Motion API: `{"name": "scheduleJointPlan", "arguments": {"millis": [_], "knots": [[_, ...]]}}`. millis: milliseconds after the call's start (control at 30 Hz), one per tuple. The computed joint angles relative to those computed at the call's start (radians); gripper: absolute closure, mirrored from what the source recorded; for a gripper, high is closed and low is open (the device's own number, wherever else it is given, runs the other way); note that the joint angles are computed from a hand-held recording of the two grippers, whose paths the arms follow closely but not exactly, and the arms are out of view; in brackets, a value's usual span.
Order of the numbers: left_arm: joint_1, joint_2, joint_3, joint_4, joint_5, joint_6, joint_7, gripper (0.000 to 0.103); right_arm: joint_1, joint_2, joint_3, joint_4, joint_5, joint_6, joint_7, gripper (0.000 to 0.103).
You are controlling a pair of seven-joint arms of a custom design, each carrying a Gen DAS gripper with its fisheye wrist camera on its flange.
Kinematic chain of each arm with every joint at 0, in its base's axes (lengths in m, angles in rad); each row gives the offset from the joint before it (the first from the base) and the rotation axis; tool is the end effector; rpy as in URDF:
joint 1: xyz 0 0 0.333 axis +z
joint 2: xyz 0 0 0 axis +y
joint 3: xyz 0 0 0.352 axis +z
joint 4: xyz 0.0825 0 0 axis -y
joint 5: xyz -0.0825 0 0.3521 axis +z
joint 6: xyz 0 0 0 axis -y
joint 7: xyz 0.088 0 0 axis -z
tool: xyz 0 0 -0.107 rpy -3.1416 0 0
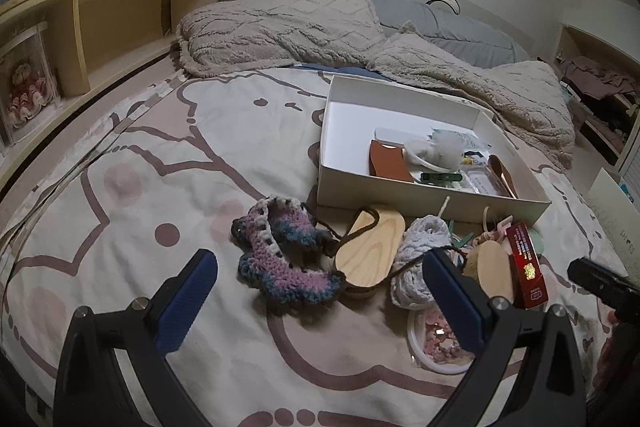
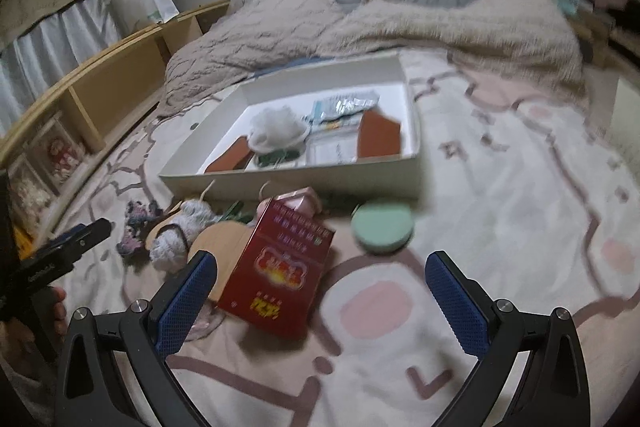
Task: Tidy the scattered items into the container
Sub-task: 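Grasp the red gold-printed carton with the right gripper, then lift the red carton with the right gripper while the left grasps the crocheted piece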
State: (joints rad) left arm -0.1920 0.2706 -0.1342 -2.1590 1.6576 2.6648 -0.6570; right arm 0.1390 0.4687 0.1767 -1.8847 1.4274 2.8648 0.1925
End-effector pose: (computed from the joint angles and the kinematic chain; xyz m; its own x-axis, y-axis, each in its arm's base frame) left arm 0.5153 -0.2020 0.3356 0.3813 -0.9178 0.1110 -0.5826 -0.3318 -0.7420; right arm 0.6244 0.1333 0.3357 0.4218 -0.8547 -0.3024 -0.7321 -0.1243 -0.6698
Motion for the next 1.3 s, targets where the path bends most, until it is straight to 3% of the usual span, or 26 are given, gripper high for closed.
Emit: {"name": "scheduleJointPlan", "arguments": {"millis": [133, 367, 433, 633, 733, 1167, 1300], "knots": [[-0.005, 0.002, -0.001, 0.003, 0.002, -0.006, 0.006, 0.000, -0.025, 0.014, -0.015, 0.007, -0.092, -0.151, 0.150, 0.000], [-0.014, 0.001, -0.005, 0.008, 0.010, -0.018, 0.017, 0.000, -0.051, 0.038, -0.015, 0.023, -0.120, -0.281, 0.245, 0.001], [-0.014, 0.002, -0.005, 0.009, 0.009, -0.017, 0.019, 0.000, -0.051, 0.045, -0.017, 0.029, -0.129, -0.299, 0.262, 0.011], [-0.015, 0.003, -0.004, 0.009, 0.005, -0.016, 0.022, 0.000, -0.047, 0.063, -0.013, 0.044, -0.147, -0.315, 0.287, 0.025], [-0.014, 0.003, -0.004, 0.009, 0.004, -0.016, 0.023, 0.000, -0.046, 0.066, -0.010, 0.044, -0.137, -0.305, 0.279, 0.040], [-0.002, 0.025, 0.009, 0.009, -0.062, -0.035, 0.032, 0.000, -0.028, 0.019, -0.024, 0.001, -0.127, -0.168, 0.172, 0.042], [0.006, 0.045, 0.019, 0.018, -0.101, -0.020, 0.049, 0.000, -0.003, 0.009, -0.036, -0.033, -0.170, -0.059, 0.152, 0.042]]}}
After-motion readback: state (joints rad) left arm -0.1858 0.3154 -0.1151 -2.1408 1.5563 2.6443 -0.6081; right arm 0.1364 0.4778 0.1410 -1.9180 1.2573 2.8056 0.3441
